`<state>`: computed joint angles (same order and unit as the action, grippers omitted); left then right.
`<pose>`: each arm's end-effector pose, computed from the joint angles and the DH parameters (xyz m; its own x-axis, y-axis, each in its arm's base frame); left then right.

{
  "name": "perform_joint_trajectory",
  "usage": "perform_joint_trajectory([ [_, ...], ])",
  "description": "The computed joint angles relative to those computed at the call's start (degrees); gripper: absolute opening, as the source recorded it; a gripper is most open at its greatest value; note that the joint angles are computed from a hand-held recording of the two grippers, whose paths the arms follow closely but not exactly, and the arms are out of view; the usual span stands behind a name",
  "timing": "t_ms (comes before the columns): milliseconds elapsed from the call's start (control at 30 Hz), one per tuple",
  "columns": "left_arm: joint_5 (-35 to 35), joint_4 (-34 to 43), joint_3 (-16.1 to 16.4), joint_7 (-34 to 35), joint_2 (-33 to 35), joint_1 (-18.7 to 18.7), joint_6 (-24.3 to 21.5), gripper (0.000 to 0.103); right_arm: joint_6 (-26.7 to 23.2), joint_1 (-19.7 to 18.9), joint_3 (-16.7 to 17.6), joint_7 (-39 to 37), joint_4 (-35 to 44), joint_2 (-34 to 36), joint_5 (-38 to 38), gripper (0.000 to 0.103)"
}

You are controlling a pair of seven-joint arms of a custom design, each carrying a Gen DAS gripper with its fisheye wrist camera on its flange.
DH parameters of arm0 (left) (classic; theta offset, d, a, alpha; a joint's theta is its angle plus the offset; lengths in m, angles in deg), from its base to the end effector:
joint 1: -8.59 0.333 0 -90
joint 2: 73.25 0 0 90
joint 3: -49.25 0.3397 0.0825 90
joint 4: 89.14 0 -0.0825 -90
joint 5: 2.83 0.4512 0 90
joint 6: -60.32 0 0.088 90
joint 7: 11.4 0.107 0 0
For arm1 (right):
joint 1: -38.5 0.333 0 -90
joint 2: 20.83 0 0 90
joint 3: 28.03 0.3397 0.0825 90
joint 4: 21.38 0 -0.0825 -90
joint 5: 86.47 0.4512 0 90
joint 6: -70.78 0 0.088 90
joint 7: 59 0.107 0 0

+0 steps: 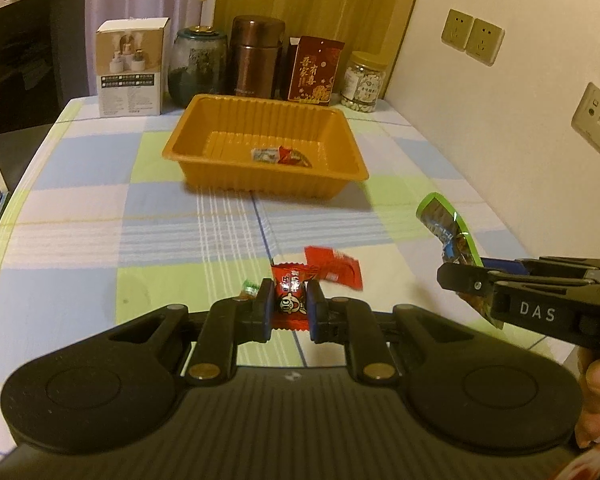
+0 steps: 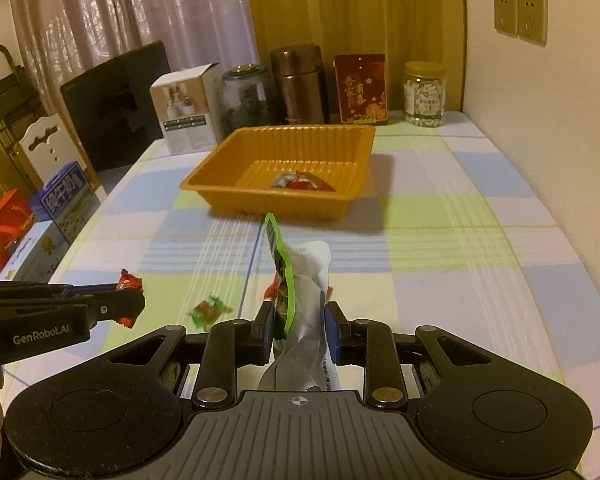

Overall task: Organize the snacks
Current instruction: 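Carry the red candy and silver-green packet over the orange tray and lower them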

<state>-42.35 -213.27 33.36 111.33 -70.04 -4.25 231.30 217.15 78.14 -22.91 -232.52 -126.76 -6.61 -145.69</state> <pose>0.5815 -0.2659 0.4307 -0.4675 -0.8685 0.1647 -0.6734 0.2292 -0.7028 0.5055 0.5125 0.4300 -0.0679 -0.9783 -0.1956 -0.6690 0.1901 -0.7185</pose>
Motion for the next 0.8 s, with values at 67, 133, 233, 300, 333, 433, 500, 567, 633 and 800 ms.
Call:
perform_joint_trajectory([
  [67, 0.2, 1.7, 0.0, 0.1, 1.2, 0.2, -0.5, 0.014, 0.2, -0.4, -0.2, -0.9, 0.5, 0.2, 0.1, 0.027],
  [133, 0.8, 3.5, -0.2, -0.3, 2.4, 0.6, -0.7, 0.014, 0.5, -0.7, -0.5, -1.6, 1.0, 0.5, 0.2, 0.027],
  [233, 3.3, 6.5, -0.4, -1.7, 4.5, 1.3, -1.1, 0.014, 1.2, -1.3, -1.0, -2.8, 2.0, 0.9, 0.6, 0.027],
  [300, 5.4, 8.5, -0.6, -2.8, 6.0, 1.8, -1.5, 0.014, 1.7, -1.7, -1.4, -3.8, 2.8, 1.4, 1.0, 0.027],
  [333, 6.7, 9.9, -0.7, -3.6, 7.1, 2.0, -1.9, 0.014, 2.0, -2.0, -1.6, -4.6, 3.4, 1.8, 1.4, 0.027],
  [433, 9.8, 14.0, -1.0, -5.9, 10.2, 2.8, -3.3, 0.014, 3.0, -2.7, -2.4, -7.0, 5.4, 3.1, 2.6, 0.027],
  [500, 11.9, 16.7, -1.3, -7.4, 12.2, 3.2, -4.0, 0.014, 3.9, -3.0, -3.0, -8.6, 6.9, 4.1, 3.6, 0.027],
  [567, 14.6, 19.8, -1.0, -9.6, 14.4, 3.2, -4.9, 0.014, 4.7, -3.4, -3.6, -10.7, 8.7, 5.5, 5.2, 0.027],
  [633, 17.3, 23.3, -0.8, -11.7, 16.9, 3.2, -5.8, 0.014, 5.3, -3.4, -4.4, -12.2, 10.3, 6.7, 6.3, 0.027],
  [800, 22.3, 31.6, -0.5, -15.9, 22.7, 3.0, -8.8, 0.014, 7.0, -3.9, -6.1, -17.4, 15.3, 10.5, 11.0, 0.027],
])
